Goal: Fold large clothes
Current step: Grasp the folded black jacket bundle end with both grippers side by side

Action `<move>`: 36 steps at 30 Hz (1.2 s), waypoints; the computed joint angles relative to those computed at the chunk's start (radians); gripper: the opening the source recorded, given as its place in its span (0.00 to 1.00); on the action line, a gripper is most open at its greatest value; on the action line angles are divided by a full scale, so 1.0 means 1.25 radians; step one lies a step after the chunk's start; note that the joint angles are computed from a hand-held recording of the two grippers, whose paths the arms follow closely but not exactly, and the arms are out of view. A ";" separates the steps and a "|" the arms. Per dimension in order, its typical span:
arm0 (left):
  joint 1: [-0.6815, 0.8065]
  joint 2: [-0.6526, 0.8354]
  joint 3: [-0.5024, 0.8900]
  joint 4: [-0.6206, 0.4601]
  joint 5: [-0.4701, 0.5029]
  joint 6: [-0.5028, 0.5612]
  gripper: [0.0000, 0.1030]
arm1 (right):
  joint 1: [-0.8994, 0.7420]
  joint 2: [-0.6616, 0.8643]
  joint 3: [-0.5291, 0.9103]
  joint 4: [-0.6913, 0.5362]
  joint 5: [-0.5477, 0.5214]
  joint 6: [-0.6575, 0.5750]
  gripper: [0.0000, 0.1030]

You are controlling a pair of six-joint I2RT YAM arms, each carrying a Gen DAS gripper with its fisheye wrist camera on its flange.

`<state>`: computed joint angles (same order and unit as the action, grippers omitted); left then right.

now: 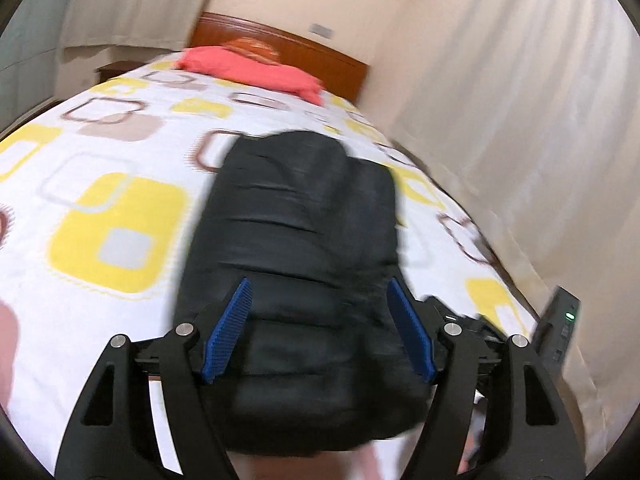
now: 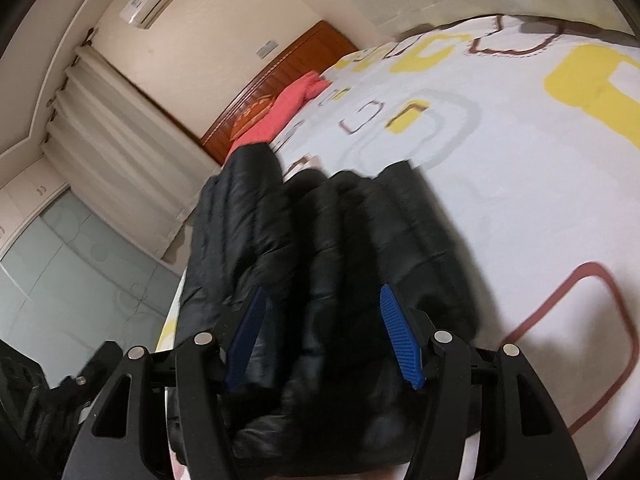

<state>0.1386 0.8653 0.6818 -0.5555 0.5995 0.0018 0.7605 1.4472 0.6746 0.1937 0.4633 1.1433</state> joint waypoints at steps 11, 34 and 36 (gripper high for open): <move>0.282 0.272 0.038 -0.008 0.106 0.149 0.68 | -0.007 0.149 0.110 0.023 -0.107 -0.004 0.28; -0.004 0.281 -0.052 0.165 -0.095 0.021 0.68 | -0.123 0.027 -0.093 0.068 -0.118 -0.001 0.32; 0.036 0.263 -0.050 0.128 -0.051 0.010 0.70 | -0.086 -0.018 -0.098 0.025 -0.072 0.020 0.43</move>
